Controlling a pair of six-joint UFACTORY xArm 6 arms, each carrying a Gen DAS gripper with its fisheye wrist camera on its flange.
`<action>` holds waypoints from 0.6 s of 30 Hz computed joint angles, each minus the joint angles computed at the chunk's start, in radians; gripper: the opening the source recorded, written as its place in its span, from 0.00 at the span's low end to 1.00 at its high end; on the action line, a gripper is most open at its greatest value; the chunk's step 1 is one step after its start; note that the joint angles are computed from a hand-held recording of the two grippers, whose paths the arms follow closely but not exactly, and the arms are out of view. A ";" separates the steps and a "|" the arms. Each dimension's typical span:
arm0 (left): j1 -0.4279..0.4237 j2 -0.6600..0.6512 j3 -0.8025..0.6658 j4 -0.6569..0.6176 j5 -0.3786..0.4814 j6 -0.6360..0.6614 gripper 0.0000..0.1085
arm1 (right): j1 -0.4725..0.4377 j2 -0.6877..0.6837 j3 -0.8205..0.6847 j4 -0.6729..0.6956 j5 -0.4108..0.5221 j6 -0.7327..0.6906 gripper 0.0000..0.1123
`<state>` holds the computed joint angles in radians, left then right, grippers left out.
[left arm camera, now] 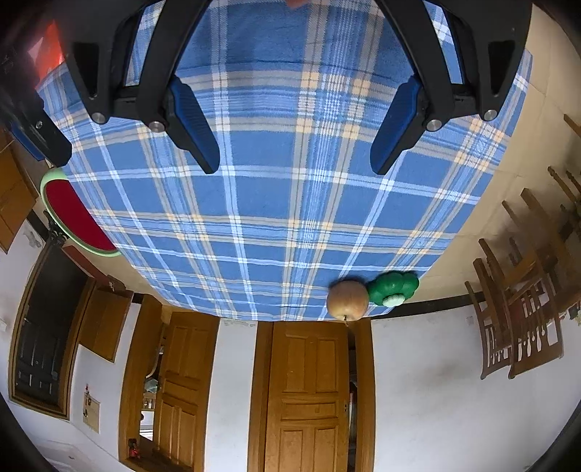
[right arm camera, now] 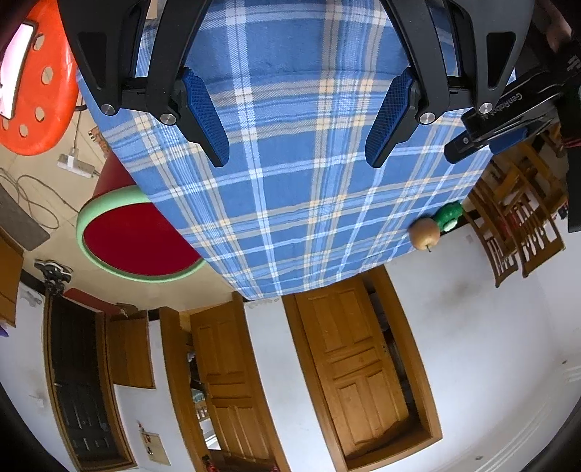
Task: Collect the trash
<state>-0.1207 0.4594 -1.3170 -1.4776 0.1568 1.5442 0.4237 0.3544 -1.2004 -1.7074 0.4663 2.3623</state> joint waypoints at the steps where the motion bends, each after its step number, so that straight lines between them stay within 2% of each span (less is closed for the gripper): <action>1: 0.001 0.004 -0.001 0.005 -0.002 -0.008 0.78 | 0.001 0.002 0.000 0.001 0.003 -0.001 0.70; 6: 0.004 0.015 -0.005 0.031 0.002 -0.045 0.78 | 0.001 0.007 0.000 -0.001 0.002 0.008 0.70; 18: 0.005 0.011 0.001 -0.019 0.004 0.016 0.78 | 0.003 0.016 -0.005 0.010 -0.004 -0.007 0.70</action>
<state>-0.1160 0.4702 -1.3160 -1.4965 0.1607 1.5599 0.4265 0.3703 -1.2057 -1.6977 0.4627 2.3551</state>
